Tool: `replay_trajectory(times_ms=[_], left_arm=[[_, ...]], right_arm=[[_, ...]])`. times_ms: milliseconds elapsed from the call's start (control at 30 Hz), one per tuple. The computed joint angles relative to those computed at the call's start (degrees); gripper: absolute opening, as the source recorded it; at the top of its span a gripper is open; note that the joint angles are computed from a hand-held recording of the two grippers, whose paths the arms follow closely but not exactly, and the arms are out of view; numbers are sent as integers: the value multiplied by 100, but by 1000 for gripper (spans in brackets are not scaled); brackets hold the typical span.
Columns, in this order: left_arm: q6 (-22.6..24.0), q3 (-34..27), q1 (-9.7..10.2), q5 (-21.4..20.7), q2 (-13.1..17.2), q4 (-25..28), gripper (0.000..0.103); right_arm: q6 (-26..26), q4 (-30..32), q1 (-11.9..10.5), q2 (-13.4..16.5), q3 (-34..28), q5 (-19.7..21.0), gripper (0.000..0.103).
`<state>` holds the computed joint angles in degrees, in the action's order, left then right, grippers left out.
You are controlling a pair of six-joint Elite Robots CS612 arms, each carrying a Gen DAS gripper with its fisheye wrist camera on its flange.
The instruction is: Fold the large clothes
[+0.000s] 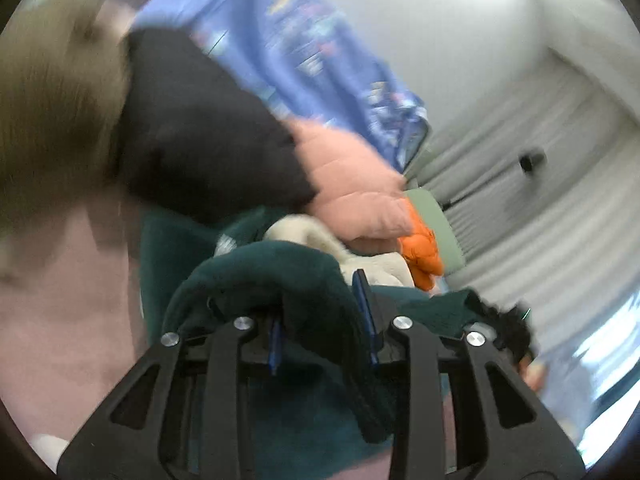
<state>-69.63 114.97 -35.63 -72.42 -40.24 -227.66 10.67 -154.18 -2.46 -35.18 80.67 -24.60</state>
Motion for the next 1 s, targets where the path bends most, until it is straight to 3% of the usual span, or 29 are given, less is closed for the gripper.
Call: replay_trajectory(times_ms=[67,167,233,300,333,400,467,533,633,733,900,933,967,1000], left_arm=[[17,-6,19,-35,82,-457,34],[358,52,-21,-18,-93,-313,44],[611,104,-55,0,-243,-266,55],[954,137,-108,152,-385,-302,69],[1086,141,-142,320,-451,-246,79],[1543,253,-353,1298,-663,3,88],[1739,325,-483,1890,-817,442,88],[1832,327,-511,1955,-861,809,88],[1734,209,-441,1725,-835,1657,89],[1500,41,-208,1075,-649,2030,89],[1411,-444,246,23,-263,2463,85],[1403,-492,317,-258,-186,2404,73],[1398,-544,330,-319,-154,2512,63],[1394,-528,290,-244,-167,2594,35]], right_arm=[[9,-48,-54,5,11,267,73],[-178,-168,-141,-119,95,433,76],[-286,-592,-179,-242,216,348,79],[-364,-1319,-167,-410,428,-82,81],[-648,-1599,-122,-549,585,-539,82],[-1071,-1930,-5,-704,791,-1347,83],[-1489,-2164,154,-762,911,-2201,83],[-2043,-2355,333,-717,913,-3041,83],[-2472,-2495,493,-471,673,-3626,83],[-2817,-1791,524,-299,308,-3444,83],[-3113,-1058,687,-22,-267,-3707,80],[-3001,-897,697,15,-340,-3728,46],[-2784,-914,744,5,-328,-3982,24],[-2503,-1105,751,-15,-241,-4064,23]])
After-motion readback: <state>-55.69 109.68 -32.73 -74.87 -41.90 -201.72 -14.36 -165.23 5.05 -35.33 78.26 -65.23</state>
